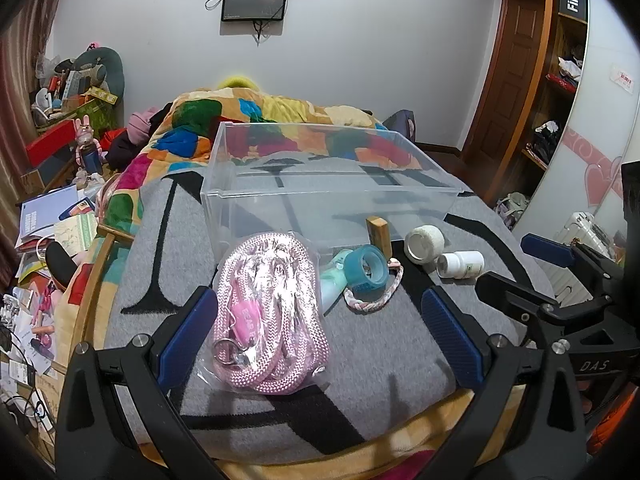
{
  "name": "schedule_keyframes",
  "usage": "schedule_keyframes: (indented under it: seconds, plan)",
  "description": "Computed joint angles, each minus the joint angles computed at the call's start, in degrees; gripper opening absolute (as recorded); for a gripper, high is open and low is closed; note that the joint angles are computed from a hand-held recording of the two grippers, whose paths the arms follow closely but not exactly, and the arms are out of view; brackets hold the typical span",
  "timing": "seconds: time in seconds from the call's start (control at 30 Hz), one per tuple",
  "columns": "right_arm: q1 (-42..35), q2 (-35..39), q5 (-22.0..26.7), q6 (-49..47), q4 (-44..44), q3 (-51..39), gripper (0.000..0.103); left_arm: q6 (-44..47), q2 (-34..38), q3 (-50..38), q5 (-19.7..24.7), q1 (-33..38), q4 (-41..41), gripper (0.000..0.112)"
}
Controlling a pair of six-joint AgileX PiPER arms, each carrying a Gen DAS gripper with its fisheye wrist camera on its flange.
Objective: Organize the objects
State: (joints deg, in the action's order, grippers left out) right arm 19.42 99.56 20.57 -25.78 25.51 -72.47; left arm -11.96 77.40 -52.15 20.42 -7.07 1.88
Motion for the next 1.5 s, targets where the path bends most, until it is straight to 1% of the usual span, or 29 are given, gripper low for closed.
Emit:
schedule_keyframes:
  seconds: [1.5]
  plan:
    - [0.25,-0.13,0.07,0.08,0.43,0.57,0.103,-3.0,0.36,0.83,-0.53,-1.08,2.35,0.103]
